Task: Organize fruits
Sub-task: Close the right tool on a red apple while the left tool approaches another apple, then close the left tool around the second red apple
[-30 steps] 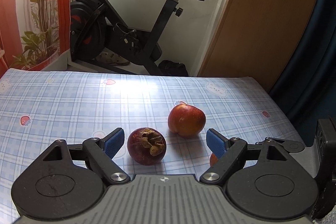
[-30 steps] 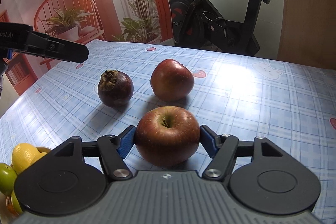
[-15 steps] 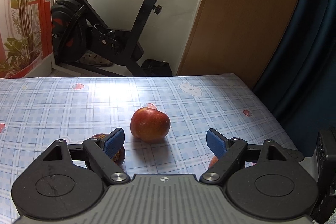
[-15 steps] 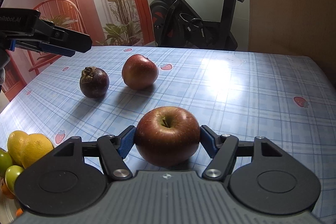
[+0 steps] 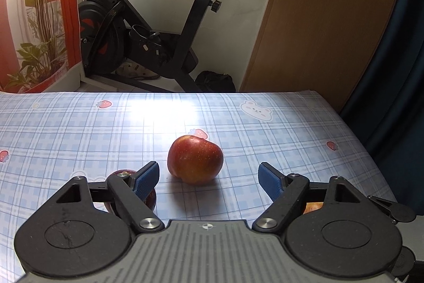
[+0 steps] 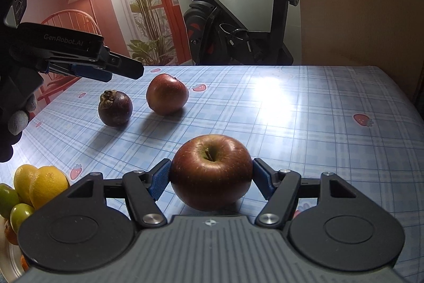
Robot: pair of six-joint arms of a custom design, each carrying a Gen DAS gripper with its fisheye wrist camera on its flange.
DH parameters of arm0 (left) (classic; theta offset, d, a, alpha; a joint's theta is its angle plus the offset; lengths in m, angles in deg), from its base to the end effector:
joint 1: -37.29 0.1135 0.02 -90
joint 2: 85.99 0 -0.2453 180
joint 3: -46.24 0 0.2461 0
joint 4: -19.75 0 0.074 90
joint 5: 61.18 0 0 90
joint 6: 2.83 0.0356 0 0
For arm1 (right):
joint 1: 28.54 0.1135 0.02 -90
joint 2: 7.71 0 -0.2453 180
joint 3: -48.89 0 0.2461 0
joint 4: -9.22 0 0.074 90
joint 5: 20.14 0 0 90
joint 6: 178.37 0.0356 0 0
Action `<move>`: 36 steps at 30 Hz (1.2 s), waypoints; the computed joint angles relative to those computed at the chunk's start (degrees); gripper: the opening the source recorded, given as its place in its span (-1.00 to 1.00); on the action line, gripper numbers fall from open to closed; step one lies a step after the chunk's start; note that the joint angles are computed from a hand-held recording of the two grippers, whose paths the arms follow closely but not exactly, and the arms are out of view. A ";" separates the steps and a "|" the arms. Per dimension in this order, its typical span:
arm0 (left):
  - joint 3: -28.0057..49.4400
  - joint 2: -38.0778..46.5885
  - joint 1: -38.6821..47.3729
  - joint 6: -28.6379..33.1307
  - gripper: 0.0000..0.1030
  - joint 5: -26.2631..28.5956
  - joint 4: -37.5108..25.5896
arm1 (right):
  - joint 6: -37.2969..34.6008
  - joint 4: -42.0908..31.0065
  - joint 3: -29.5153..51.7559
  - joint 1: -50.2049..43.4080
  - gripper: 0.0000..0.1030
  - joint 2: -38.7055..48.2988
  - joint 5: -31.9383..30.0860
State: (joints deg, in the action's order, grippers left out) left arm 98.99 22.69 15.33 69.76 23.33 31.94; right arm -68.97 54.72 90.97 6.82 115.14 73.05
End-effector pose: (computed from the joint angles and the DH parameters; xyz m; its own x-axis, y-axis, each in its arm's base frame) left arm 0.2939 -0.1148 0.0664 -0.7040 -0.0373 -0.7092 0.1022 0.9829 -0.1531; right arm 0.2311 0.1616 0.0134 -0.6238 -0.0360 -0.7808 -0.3536 0.9038 0.2409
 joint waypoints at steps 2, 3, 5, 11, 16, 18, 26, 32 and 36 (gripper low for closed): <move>-0.83 -0.93 -0.20 -0.53 0.62 -0.12 -0.41 | 0.28 0.87 -0.91 -0.41 0.33 -0.46 -0.25; -0.83 -1.44 -0.35 -0.56 0.62 -0.29 -1.28 | 0.16 1.08 -1.31 -0.50 0.33 -0.77 -0.04; -1.25 -2.63 -0.81 -1.00 0.62 -0.78 -1.66 | 0.06 1.31 -1.77 -0.71 0.33 -1.09 0.42; -2.11 -4.71 -2.24 -4.04 0.64 -1.46 -0.46 | -0.35 2.11 -2.83 -1.95 0.33 -1.71 0.40; 4.83 3.54 -4.15 -0.07 0.64 -7.13 -0.73 | -0.06 3.13 -2.84 -2.50 0.33 -1.41 0.13; 7.84 6.99 -4.19 1.55 0.63 -8.20 -0.89 | -0.16 2.94 -2.73 -2.23 0.33 -1.39 0.33; 14.56 13.33 -2.46 3.88 0.62 -8.77 -2.10 | -0.24 2.20 -2.05 -3.25 0.33 -0.98 -1.50; 18.97 17.04 -1.54 4.33 0.60 -7.62 -4.49 | 0.50 2.25 -2.48 -3.51 0.33 -0.92 -2.07; 21.82 19.25 -1.40 4.08 0.58 -7.60 -7.11 | 0.70 1.49 -2.20 -3.68 0.33 -0.81 -2.30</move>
State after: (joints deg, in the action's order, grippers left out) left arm 120.81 41.94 13.94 73.84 15.72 24.83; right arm -68.26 56.21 88.77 3.15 114.34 70.75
